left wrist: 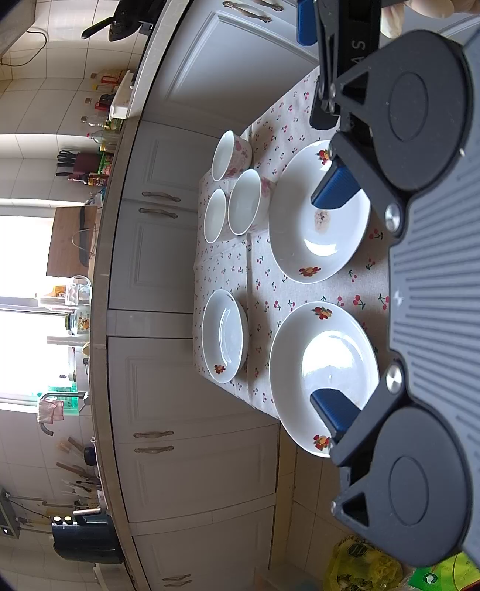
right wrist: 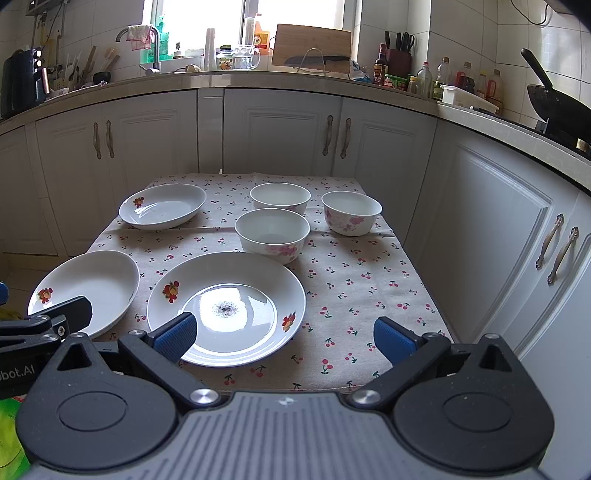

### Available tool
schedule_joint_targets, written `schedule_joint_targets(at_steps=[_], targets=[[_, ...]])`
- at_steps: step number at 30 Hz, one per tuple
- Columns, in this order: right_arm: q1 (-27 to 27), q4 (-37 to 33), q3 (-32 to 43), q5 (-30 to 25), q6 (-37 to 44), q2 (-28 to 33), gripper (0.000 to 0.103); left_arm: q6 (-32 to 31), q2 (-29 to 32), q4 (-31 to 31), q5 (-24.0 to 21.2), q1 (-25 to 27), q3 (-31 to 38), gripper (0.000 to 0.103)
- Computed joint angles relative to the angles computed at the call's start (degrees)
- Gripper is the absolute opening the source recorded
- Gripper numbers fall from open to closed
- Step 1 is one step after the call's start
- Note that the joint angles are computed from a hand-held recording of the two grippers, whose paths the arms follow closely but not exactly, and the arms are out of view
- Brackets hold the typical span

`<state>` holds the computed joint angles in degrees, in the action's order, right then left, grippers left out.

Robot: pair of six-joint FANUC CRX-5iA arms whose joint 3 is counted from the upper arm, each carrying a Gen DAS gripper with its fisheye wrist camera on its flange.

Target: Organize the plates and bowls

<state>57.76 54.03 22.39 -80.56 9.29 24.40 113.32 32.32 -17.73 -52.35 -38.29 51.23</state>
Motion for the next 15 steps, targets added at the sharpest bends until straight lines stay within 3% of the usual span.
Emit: schedule_joint_targets(at_steps=[15], targets=[[0.0, 0.1, -0.2, 0.0, 0.0, -0.1, 0.103, -0.1, -0.4, 0.0, -0.2, 0.0, -0.1, 0.102]])
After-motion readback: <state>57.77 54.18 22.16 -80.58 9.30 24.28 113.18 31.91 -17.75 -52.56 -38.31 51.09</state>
